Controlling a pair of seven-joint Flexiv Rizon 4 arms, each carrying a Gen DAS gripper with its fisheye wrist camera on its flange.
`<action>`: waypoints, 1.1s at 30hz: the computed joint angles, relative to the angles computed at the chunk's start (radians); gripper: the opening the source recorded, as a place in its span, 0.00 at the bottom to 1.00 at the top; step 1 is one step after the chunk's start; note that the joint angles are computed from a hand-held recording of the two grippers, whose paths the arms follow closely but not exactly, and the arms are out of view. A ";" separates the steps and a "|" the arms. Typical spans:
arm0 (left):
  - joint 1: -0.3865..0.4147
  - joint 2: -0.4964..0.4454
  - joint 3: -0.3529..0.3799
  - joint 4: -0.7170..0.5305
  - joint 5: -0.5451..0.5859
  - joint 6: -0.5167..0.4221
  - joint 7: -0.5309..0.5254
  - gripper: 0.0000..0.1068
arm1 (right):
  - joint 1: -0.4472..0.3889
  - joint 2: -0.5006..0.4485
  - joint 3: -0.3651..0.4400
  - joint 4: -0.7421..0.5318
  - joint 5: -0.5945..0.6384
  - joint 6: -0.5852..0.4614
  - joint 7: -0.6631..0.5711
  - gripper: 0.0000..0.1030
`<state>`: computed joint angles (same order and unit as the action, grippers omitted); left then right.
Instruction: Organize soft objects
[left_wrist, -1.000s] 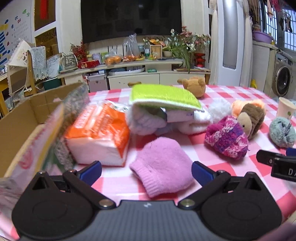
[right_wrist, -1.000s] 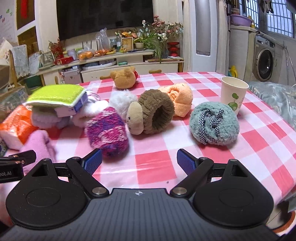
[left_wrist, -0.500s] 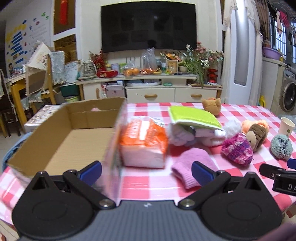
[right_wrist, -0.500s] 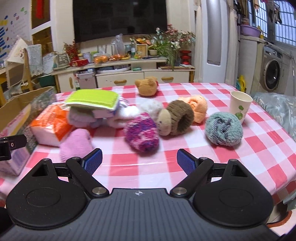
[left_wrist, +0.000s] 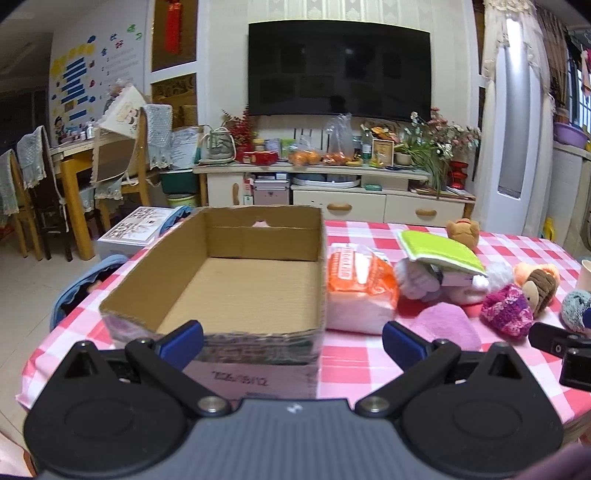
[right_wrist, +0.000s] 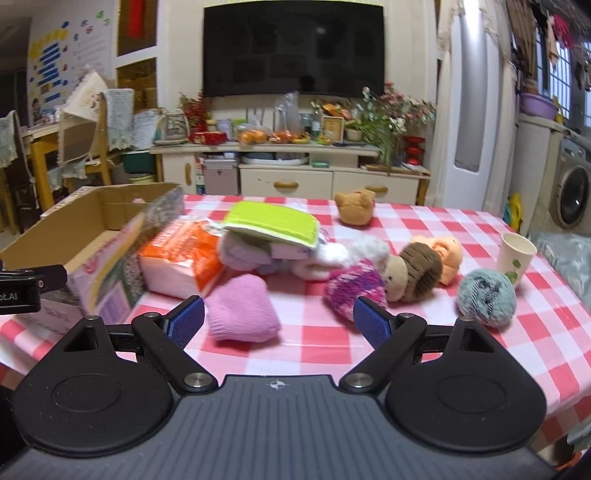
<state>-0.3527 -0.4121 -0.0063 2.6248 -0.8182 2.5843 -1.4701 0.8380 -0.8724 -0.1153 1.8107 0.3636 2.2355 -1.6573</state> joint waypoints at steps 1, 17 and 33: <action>0.006 0.004 0.002 0.008 0.009 0.001 -0.012 0.96 | -0.018 0.004 0.012 0.008 -0.023 0.010 0.000 1.00; 0.012 -0.004 0.004 0.019 0.040 0.022 -0.051 0.96 | -0.114 0.030 0.093 0.068 -0.126 0.099 -0.015 1.00; -0.019 -0.031 -0.015 -0.048 0.083 -0.031 0.006 0.96 | -0.033 -0.044 -0.089 -0.045 0.166 0.013 -0.035 1.00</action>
<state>-0.3714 -0.4432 -0.0210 2.5767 -0.7354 2.5533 -1.4643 0.8046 -0.9161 -0.2045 1.7656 0.5299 2.2487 -1.6927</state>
